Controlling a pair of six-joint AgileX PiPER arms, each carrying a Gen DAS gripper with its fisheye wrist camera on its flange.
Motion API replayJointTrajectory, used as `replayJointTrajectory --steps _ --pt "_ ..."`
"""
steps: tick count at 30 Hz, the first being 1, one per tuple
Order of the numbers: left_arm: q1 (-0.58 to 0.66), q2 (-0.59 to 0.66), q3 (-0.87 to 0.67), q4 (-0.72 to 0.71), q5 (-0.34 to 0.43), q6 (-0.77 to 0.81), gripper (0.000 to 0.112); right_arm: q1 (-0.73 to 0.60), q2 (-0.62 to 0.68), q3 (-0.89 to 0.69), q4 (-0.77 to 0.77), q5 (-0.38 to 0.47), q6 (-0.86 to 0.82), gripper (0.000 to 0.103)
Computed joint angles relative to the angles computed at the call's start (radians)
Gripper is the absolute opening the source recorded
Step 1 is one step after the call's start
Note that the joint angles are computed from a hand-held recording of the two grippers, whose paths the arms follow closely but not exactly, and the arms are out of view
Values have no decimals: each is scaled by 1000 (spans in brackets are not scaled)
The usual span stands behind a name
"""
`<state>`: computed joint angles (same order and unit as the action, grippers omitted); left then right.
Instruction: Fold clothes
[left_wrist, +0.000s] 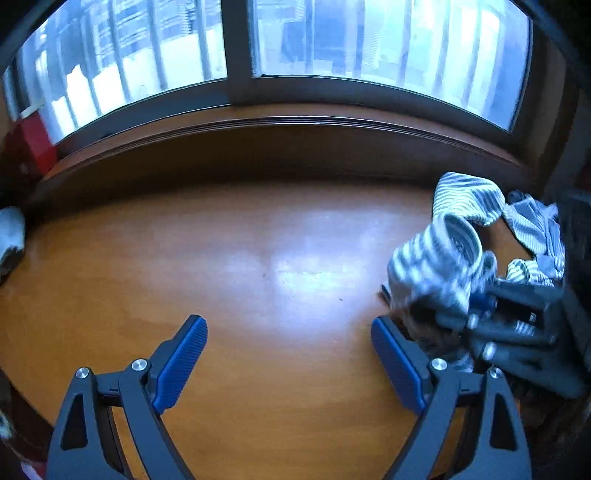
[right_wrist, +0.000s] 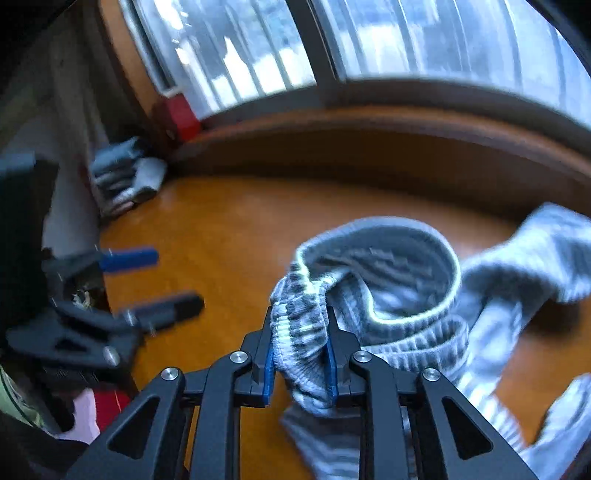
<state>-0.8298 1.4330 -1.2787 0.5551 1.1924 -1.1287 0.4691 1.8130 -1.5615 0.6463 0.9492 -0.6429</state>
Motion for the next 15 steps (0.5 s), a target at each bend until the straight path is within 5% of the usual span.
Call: replayJointTrajectory --steps 4,9,15 --pt "152 -34 3 -138 -155 324 91 46 -136 168 -118 -139 152 28" --pt "260 109 -158 -344 -291 775 91 8 -293 321 -220 -200 357 38" --pt "228 408 -528 -470 -223 1075 91 -88 -473 425 -336 -163 461 53"
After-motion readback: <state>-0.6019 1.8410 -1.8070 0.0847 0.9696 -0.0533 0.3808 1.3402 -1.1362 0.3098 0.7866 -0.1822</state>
